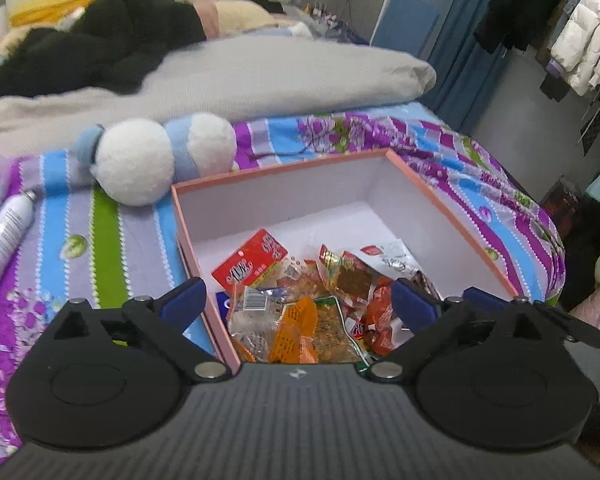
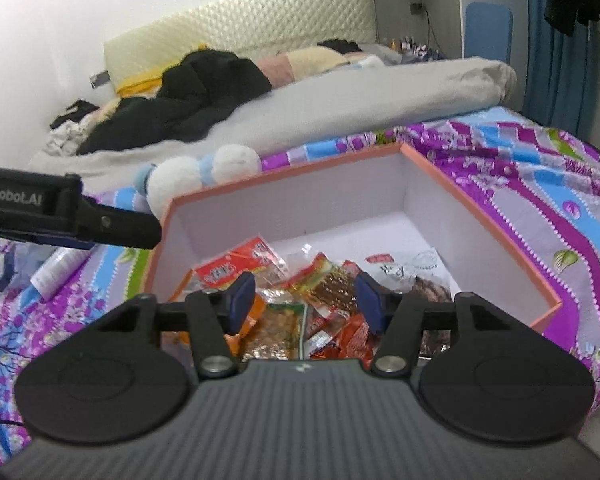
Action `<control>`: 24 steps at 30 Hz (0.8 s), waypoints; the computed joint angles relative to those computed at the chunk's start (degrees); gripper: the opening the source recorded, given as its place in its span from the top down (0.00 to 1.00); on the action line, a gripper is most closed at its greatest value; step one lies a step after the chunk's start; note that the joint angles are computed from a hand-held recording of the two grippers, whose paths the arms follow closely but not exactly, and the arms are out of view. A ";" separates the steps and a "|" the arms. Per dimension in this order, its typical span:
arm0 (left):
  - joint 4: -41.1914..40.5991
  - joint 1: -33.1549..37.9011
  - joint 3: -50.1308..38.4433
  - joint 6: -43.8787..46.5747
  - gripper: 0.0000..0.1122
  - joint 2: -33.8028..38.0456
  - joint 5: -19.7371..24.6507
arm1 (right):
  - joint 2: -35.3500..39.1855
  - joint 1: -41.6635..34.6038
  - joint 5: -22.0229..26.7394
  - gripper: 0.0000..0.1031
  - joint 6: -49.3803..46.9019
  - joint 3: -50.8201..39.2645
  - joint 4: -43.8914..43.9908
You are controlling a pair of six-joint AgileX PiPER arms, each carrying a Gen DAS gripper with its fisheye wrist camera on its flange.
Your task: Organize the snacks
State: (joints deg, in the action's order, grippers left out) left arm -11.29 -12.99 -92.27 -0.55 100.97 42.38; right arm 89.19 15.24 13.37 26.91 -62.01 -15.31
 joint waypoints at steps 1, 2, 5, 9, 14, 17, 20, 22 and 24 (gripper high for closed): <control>1.81 -0.54 0.77 -1.44 0.10 -1.53 -0.28 | -1.14 0.41 0.40 0.44 1.15 0.24 -1.07; 3.88 -1.16 1.46 -3.17 0.10 -3.08 -0.32 | -2.58 0.93 0.95 0.44 3.07 0.61 -2.86; 5.57 -1.73 2.84 -5.02 0.10 -7.16 0.89 | -5.98 2.05 2.93 0.44 6.86 1.11 -5.86; 7.97 -2.60 4.82 -7.89 0.09 -12.49 2.49 | -10.81 4.01 5.35 0.44 10.76 2.32 -9.79; 11.61 -4.40 8.71 -11.48 0.09 -20.23 3.34 | -17.04 6.88 8.11 0.19 15.03 4.12 -13.99; 13.86 -5.88 11.52 -13.72 0.08 -25.02 3.89 | -20.25 9.21 9.68 0.07 19.87 5.44 -18.81; 16.94 -8.08 13.95 -15.91 0.08 -29.27 5.09 | -22.88 12.38 13.36 0.07 23.86 6.14 -22.92; 18.05 -9.34 15.61 -16.96 0.08 -32.18 5.95 | -24.99 14.53 15.12 0.07 26.82 7.11 -25.35; 20.96 -11.46 17.11 -19.68 0.08 -34.68 7.02 | -26.94 17.10 17.52 0.07 29.42 7.83 -27.66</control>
